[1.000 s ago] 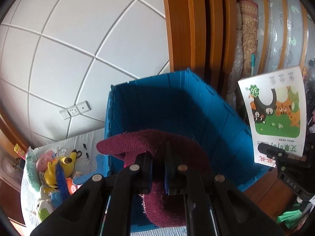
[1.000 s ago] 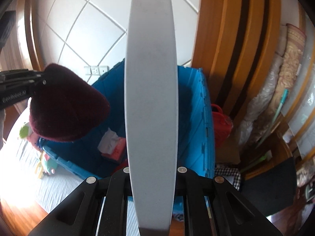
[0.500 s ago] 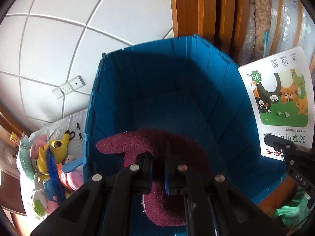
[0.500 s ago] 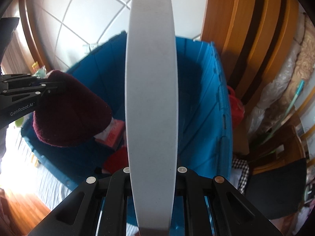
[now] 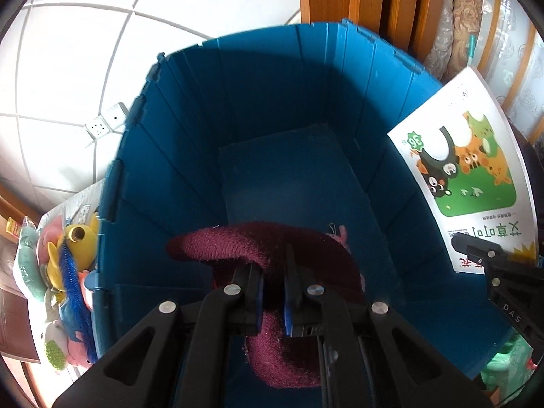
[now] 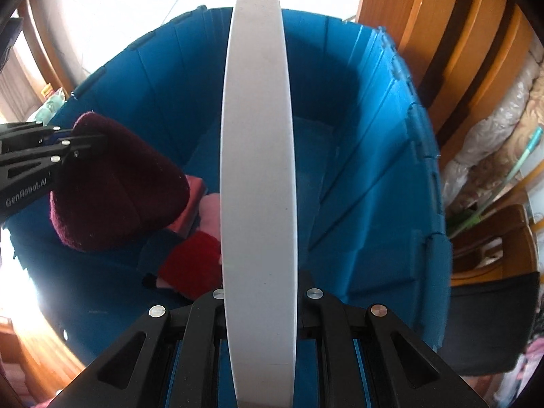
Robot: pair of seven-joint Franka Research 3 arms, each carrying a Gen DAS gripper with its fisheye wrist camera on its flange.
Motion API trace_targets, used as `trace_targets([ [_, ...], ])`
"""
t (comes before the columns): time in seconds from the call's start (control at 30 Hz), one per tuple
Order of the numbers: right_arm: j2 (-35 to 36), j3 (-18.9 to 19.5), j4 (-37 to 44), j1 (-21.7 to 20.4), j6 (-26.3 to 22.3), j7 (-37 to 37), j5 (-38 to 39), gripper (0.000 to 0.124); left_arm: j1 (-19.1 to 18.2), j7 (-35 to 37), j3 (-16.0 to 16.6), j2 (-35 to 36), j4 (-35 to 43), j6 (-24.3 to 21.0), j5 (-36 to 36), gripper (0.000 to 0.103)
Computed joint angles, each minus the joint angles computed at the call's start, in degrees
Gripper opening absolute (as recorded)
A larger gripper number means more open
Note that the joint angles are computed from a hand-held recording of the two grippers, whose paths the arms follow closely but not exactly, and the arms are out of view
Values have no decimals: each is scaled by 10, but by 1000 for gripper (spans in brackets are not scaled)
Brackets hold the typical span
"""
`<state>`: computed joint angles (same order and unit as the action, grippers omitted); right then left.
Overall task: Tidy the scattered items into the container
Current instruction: 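Open both tools to drop the maroon plush and booklet into the crate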
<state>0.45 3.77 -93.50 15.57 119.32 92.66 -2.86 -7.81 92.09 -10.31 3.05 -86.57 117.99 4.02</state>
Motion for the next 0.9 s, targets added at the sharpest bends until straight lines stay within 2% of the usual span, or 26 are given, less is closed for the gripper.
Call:
trace_targets([
  [0.2, 27, -2, 25, 4, -13, 1, -2, 13, 2, -5, 0, 17, 10, -5, -2, 8],
  [0.37, 34, -5, 26, 5, -6, 5, 2, 13, 5, -4, 1, 22, 9, -1, -10, 8],
  [0.47, 33, -6, 26, 5, 2, 7, 3, 14, 4, -11, 0, 30, 20, -13, -1, 13],
  [0.5, 34, -7, 28, 5, 5, 11, 1, 16, 4, -13, 0, 33, 23, -15, -1, 18],
  [0.57, 34, -7, 27, 5, 10, 14, 0, 21, 4, -13, 0, 32, 21, -8, 1, 35],
  [0.63, 35, -7, 26, 5, 12, 14, 0, 23, 2, -14, -1, 28, 15, 5, 11, 74],
  [0.67, 35, -7, 26, 5, 14, 15, -1, 25, 2, -14, -1, 24, 11, 12, 13, 79],
  [0.73, 33, -7, 22, 6, 22, 19, -2, 35, 1, -17, -1, 23, 12, 18, 16, 81],
  [0.9, 39, -11, 33, 0, 23, 7, 8, 38, 0, -16, -2, 29, 24, 12, 13, 81],
])
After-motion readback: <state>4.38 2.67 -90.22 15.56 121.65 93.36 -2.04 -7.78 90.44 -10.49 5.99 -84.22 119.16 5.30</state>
